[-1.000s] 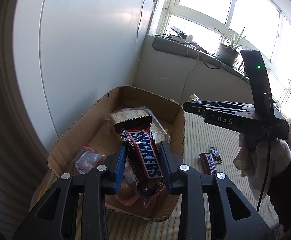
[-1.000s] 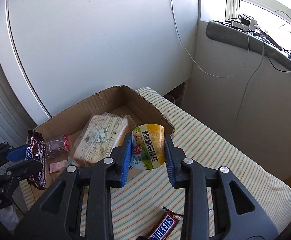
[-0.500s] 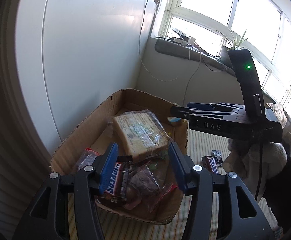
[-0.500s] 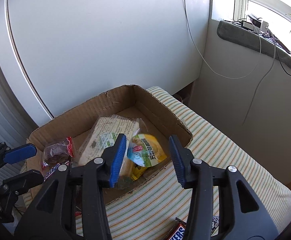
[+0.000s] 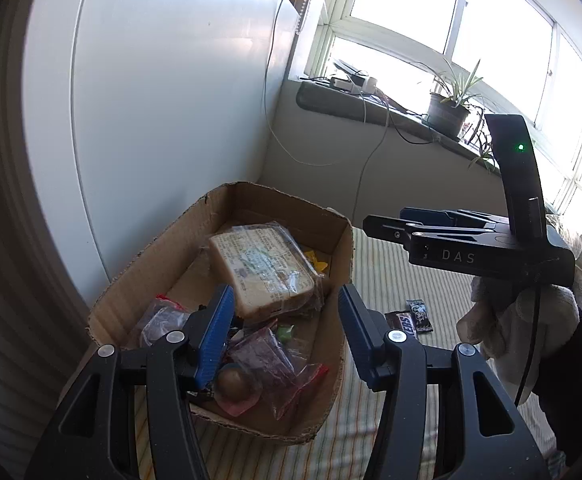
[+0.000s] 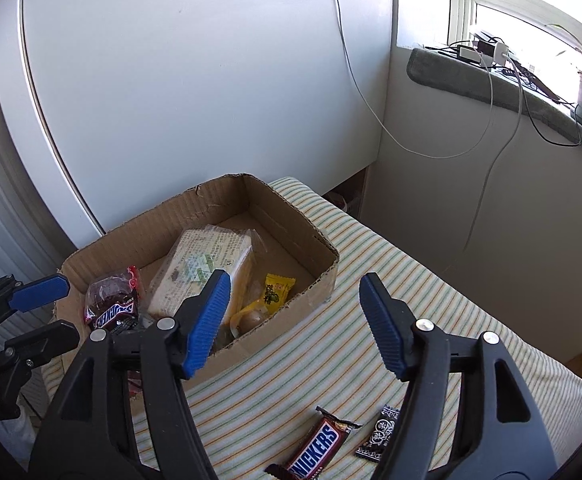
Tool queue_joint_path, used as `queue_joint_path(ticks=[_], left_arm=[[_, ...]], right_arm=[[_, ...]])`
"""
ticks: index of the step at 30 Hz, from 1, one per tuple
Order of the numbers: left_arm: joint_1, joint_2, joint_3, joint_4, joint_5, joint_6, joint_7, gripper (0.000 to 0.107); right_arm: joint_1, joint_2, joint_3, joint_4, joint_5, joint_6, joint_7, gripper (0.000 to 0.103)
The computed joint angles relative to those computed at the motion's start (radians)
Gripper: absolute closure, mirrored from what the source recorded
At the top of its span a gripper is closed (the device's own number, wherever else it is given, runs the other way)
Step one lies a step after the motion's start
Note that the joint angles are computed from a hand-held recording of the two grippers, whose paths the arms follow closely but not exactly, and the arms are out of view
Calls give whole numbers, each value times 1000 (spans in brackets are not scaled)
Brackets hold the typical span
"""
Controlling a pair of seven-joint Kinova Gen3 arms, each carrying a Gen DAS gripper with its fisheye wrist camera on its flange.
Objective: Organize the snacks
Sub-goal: 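Grasp the last Snickers bar with the left tool while the right tool grasps the black-wrapped candy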
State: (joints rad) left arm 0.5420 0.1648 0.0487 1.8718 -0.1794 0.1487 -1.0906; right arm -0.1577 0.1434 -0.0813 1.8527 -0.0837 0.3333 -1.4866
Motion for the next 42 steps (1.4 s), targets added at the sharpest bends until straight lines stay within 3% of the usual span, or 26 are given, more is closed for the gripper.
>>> queue_joint_path(ticks=[4, 13, 18, 20, 22, 29, 38, 42], left_arm=[[-16, 1, 40, 0, 21, -12, -27, 54], [-34, 32, 154, -35, 110, -9, -156, 60], [-110, 98, 284, -89, 208, 29, -280, 67], [-140, 129, 330, -113, 260, 54, -335, 71], [-107, 155, 310, -142, 271, 78, -354, 72], [-2, 234, 227, -237, 277, 157, -371, 72], [36, 314, 180, -335, 270, 230, -338, 72], [55, 342, 168, -379, 255, 261, -330, 72]], right_arm=[[61, -27, -11, 24, -79, 25, 82, 33], [119, -57, 34, 88, -145, 80, 185, 33], [180, -31, 41, 92, -253, 139, 282, 35], [209, -10, 41, 85, -307, 169, 325, 43], [227, 9, 41, 82, -336, 190, 348, 52], [246, 46, 35, 70, -358, 215, 349, 53], [197, 71, 40, 54, -261, 216, 259, 54], [150, 81, 56, 47, -161, 200, 176, 64]])
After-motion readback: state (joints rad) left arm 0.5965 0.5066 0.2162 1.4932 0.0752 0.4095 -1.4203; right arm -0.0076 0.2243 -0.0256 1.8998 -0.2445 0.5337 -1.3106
